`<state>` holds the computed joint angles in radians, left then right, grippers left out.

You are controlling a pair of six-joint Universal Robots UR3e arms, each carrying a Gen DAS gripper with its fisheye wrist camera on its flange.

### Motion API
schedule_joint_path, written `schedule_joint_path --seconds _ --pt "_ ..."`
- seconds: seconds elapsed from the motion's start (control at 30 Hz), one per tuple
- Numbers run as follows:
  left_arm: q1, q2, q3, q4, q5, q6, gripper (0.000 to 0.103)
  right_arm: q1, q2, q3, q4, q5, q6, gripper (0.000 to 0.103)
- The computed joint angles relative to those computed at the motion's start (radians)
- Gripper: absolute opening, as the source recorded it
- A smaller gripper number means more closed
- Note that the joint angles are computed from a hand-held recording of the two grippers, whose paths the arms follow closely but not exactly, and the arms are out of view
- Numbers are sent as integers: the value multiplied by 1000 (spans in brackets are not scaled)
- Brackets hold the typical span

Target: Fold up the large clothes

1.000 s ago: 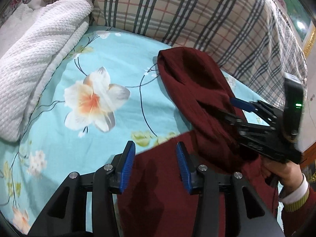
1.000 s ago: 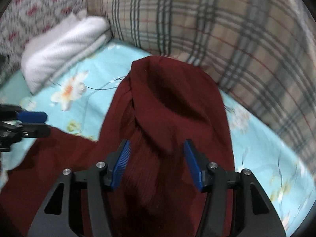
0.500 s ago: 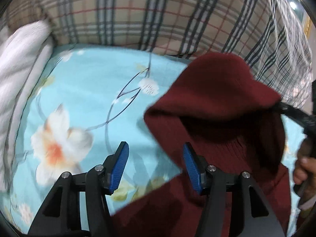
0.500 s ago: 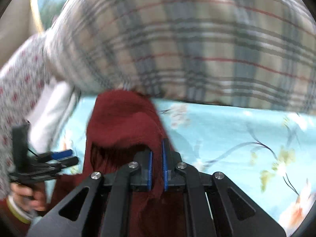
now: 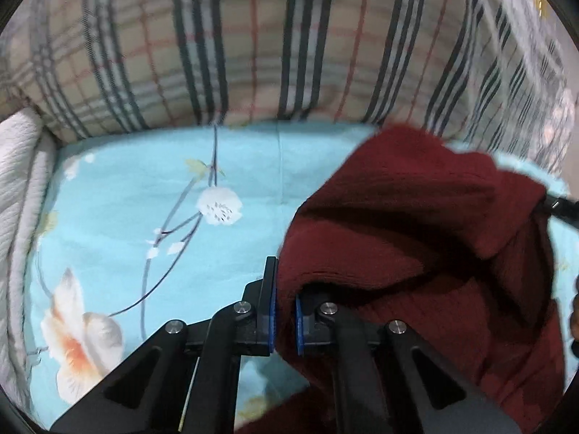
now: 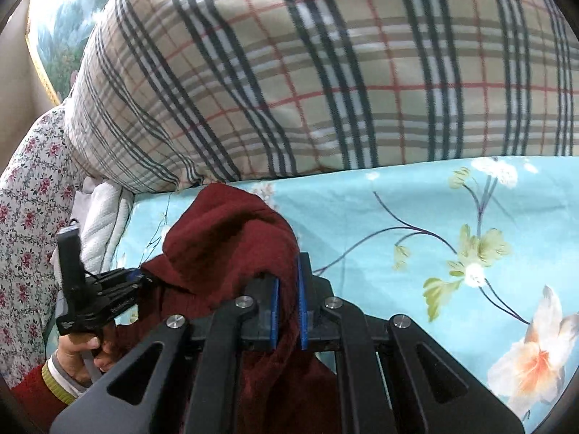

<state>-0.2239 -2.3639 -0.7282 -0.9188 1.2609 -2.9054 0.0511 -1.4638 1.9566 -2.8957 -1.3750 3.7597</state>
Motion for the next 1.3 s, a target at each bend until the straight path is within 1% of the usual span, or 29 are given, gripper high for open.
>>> schedule_joint_path --seconds 0.1,0.2,0.27,0.33,0.37,0.43,0.47,0.5,0.57,0.63,0.7,0.77,0.8,0.83,0.87,0.9,0.93,0.97,1.0,1.03,1.07,1.1,1.13,1.17,1.2,1.23,1.27,1.3 --pt "44 189 -266 124 -96 -18 6 -3 -94 71 1 -13 7 9" --pt "89 378 -510 213 -174 -8 6 30 -243 169 25 -66 13 9" --pt "128 512 -685 257 -240 14 6 66 -348 240 39 -100 34 9" --pt "162 665 -878 290 -292 57 6 127 -450 317 38 -141 72 9" --pt "177 727 -958 297 -307 81 6 191 -490 347 45 -192 101 9" --pt "207 841 -1107 294 -338 127 6 310 -515 380 42 -287 162 9" --pt "221 892 -1153 271 -354 143 6 357 -513 386 43 -322 194 9" --pt "237 939 -1212 249 -370 173 6 421 -515 404 44 -366 250 9" --pt "240 1008 -1311 228 -357 220 6 486 -495 423 37 -398 315 9" --pt "230 1052 -1393 225 -318 260 6 532 -467 429 70 -398 368 10" --pt "222 1054 -1396 160 -261 294 8 534 -477 429 126 -346 396 12" --pt "284 1135 -1419 37 -295 364 11 540 -505 415 177 -321 413 19" --pt "331 1203 -1443 -35 -325 416 15 567 -522 397 209 -340 421 25" --pt "392 1286 -1451 -154 -362 494 18 592 -538 368 245 -362 414 33" --pt "432 1327 -1442 -242 -383 549 24 607 -550 348 259 -372 401 37" --pt "472 1371 -1431 -345 -406 611 25 610 -562 334 256 -368 379 47" --pt "520 1420 -1412 -485 -441 692 25 600 -573 328 237 -352 352 55" --pt "541 1456 -1383 -602 -463 747 25 586 -580 329 216 -331 330 58" --pt "536 1449 -1353 -663 -485 775 25 534 -585 335 181 -272 285 60" --pt "517 1428 -1325 -693 -502 784 25 483 -572 333 157 -219 243 61" --pt "481 1401 -1304 -698 -523 778 25 438 -545 324 137 -169 201 62" --pt "447 1375 -1294 -692 -540 774 25 361 -492 306 119 -73 134 64" --pt "393 1328 -1284 -653 -548 754 25 326 -456 302 97 -26 110 65" --pt "339 1273 -1275 -591 -544 726 25 272 -401 297 65 58 74 65" --pt "295 1237 -1277 -521 -531 688 25 212 -328 280 41 165 29 65" --pt "247 1187 -1277 -441 -510 640 25 189 -257 244 42 210 0 65" --pt "209 1127 -1261 -401 -491 611 25 166 -161 188 62 261 -48 65" --pt "172 1063 -1244 -363 -469 580 25 160 -102 143 98 289 -79 65"
